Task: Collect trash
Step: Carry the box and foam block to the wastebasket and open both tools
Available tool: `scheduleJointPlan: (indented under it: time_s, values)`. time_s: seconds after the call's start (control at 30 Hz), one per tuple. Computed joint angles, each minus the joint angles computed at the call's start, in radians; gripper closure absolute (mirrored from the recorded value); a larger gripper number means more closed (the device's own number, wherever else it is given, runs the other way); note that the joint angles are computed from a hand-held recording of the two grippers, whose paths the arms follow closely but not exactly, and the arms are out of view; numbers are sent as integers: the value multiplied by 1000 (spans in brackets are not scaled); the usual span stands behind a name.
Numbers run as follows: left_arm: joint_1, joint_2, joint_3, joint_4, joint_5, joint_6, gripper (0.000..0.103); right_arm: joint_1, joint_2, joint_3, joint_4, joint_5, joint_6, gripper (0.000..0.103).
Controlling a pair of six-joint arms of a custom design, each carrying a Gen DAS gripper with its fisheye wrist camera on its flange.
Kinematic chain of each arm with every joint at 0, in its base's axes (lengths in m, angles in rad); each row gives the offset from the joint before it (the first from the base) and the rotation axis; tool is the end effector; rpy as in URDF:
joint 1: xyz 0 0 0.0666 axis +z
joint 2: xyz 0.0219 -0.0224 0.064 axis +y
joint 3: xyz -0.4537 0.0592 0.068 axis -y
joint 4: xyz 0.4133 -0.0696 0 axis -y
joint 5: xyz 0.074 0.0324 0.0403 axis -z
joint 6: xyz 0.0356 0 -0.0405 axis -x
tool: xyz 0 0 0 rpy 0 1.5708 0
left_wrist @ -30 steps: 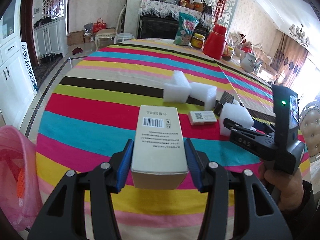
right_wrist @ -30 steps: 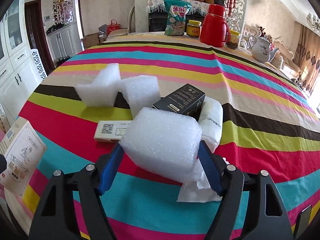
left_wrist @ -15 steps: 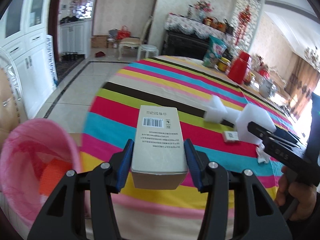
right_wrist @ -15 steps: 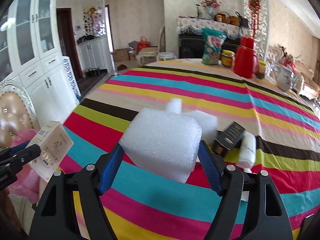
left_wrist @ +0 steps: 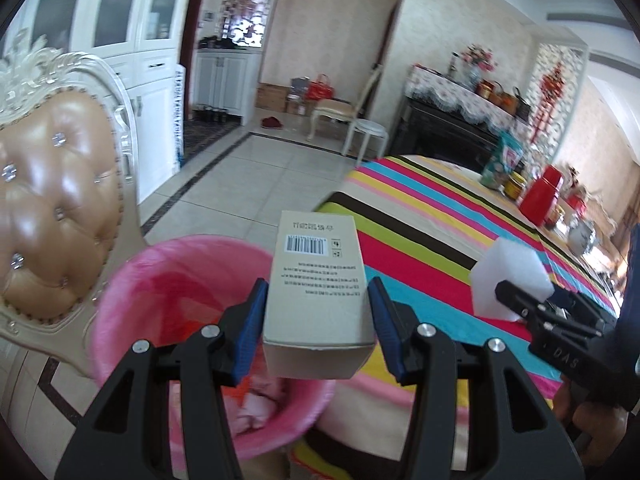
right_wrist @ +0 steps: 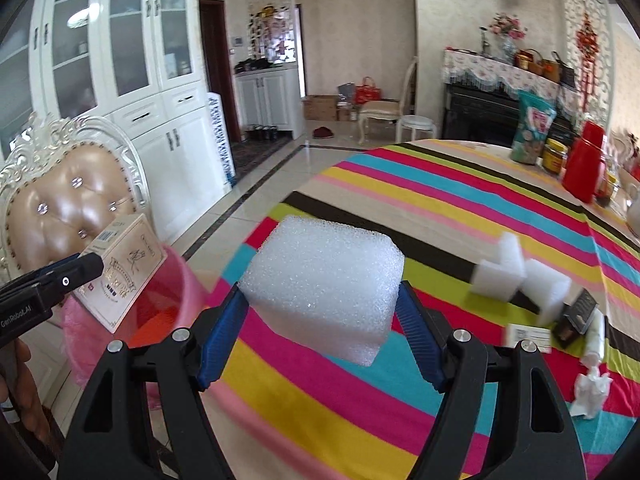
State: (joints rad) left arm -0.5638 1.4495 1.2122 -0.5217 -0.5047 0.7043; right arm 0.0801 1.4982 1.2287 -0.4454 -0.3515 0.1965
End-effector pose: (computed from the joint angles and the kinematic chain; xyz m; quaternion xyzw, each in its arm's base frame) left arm 0.4421 -0.2596 0.4195 -0.1608 0.8805 -0.0417 0.4439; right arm 0.5335 0.0547 0.4074 -0.1954 0.8772 0.1350 0.4172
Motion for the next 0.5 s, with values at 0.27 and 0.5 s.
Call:
scheduleJointPlan:
  time_s: [0.27, 0.5]
  values:
    - [54, -113, -108, -19, -28, 46, 53, 137, 1, -3, -14, -6, 6, 32]
    - [85, -165, -156, -24, -40, 73, 53, 220, 18, 10, -28, 3, 16, 32]
